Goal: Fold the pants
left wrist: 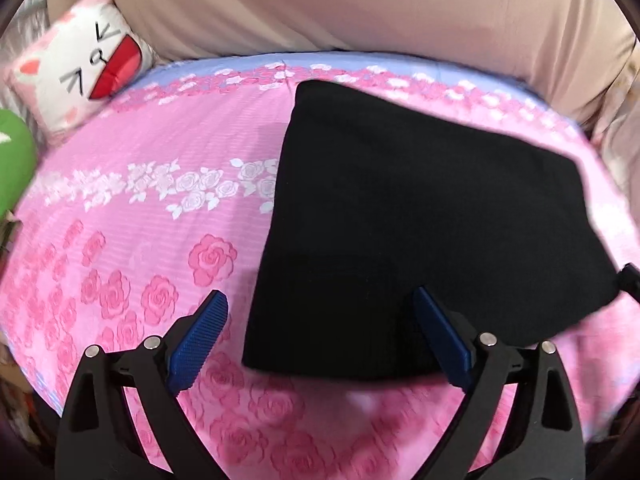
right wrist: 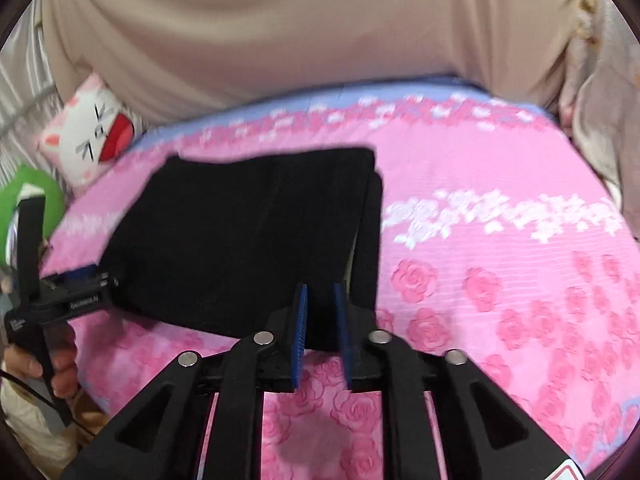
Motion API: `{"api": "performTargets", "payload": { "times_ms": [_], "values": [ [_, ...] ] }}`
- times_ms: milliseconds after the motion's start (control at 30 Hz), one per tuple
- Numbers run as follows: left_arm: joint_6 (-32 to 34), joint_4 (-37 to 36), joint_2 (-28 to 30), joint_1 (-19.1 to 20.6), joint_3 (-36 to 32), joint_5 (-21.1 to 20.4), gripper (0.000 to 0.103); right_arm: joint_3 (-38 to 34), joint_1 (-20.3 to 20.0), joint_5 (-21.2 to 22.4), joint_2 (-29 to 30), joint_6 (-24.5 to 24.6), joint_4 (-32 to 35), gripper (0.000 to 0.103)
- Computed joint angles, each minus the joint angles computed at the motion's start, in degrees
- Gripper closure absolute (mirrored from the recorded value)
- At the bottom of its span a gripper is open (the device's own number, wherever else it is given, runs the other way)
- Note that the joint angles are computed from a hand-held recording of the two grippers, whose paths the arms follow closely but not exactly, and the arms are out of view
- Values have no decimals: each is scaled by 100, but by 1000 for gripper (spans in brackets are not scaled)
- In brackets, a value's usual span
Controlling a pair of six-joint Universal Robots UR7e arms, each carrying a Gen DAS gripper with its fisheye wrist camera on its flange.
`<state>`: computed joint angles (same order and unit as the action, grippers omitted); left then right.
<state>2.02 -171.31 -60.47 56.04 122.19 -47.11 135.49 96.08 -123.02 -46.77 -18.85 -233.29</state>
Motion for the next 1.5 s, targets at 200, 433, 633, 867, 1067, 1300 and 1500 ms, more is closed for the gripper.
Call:
{"api": "performTargets", "payload": {
  "times_ms": [200,433,633,867,1067,1300,1500],
  "values": [
    [-252,371,-673,370,13,-915,10,510,-412,493,-301,587,-38,56],
    [-620,749,-467,984,-392,-2018,10,693,-1324,2010,-476,1302,356,41],
    [-355,584,-130,994,-659,-2138,42,476,-1287,2194,-396,1205,490,26],
    [-529,986,-162,1143,-906,-2716,72,13,-1280,2263,-173,1126,733,54],
    [-488,1521,-819,929,-693,-2842,80,411,-665,2199,-595,878,605,70],
    [-712,1749,-1059,951,-233,-2432,57,762,-837,1567,-247,1153,423,46],
    [-643,1556,-1012,874,-219,-2632,18,889,-854,1914,-285,1149,231,25]
  ]
}}
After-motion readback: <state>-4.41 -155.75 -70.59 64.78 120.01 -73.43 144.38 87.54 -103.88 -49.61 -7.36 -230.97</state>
